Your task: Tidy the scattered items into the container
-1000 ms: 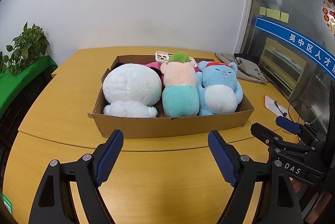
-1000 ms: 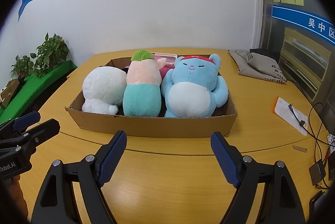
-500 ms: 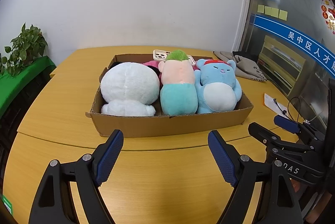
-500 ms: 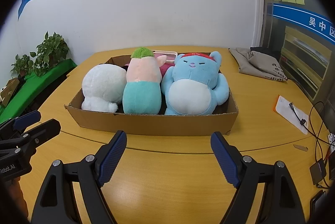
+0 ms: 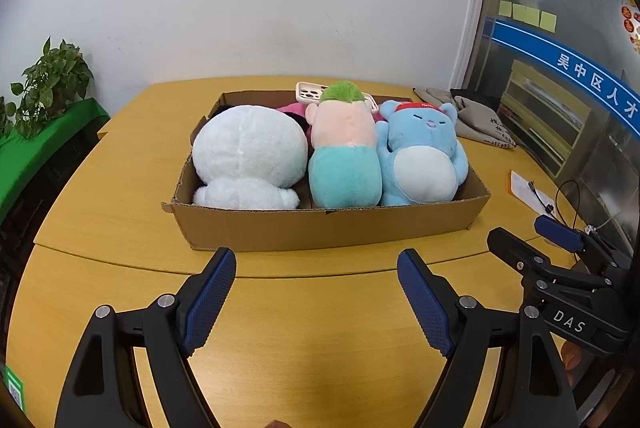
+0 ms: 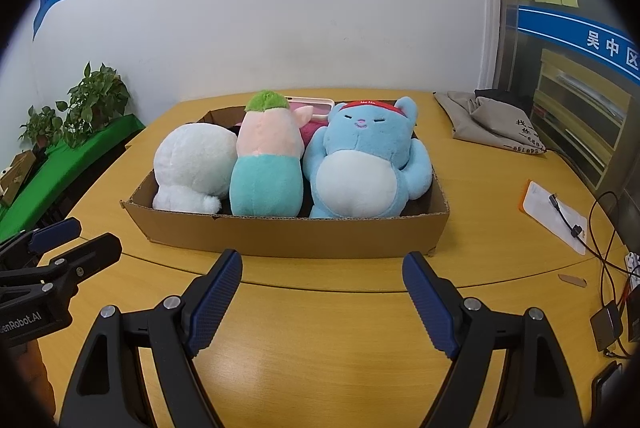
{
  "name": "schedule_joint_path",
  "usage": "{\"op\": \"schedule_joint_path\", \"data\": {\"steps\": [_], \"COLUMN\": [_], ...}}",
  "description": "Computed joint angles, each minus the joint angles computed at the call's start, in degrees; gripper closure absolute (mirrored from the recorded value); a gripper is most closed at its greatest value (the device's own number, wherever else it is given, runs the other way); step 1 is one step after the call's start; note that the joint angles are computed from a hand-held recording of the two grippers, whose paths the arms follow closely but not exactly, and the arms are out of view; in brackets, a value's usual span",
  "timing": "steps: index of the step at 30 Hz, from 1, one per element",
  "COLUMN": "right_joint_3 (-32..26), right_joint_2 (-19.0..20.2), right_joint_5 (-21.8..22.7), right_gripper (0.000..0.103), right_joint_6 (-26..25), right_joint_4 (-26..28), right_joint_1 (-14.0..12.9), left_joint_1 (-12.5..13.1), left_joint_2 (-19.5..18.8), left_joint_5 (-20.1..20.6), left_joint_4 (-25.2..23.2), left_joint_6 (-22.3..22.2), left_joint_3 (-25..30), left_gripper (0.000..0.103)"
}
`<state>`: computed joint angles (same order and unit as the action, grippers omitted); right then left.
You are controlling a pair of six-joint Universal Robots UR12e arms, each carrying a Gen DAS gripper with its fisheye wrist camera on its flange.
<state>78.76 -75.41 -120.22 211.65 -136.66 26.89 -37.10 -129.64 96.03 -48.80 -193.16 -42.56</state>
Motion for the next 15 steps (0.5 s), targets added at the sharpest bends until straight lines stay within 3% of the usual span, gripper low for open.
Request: {"op": "schedule_joint_path", "data": {"steps": [15], "right_joint_3": [0.1], "right_joint_2": [0.0], "right_joint_5": [-0.9], "right_gripper": [0.021], "right_joint_6": [-0.5], "right_joint_4": [-0.6], "right_joint_1": [0.4], "left_joint_1": [-0.1], "left_joint_2": [-0.2], "left_joint_5": [-2.1], "left_joint_4": [-0.6], "left_joint_6": [1.2], "left_joint_3": [0.1], "left_gripper": [0.017]}}
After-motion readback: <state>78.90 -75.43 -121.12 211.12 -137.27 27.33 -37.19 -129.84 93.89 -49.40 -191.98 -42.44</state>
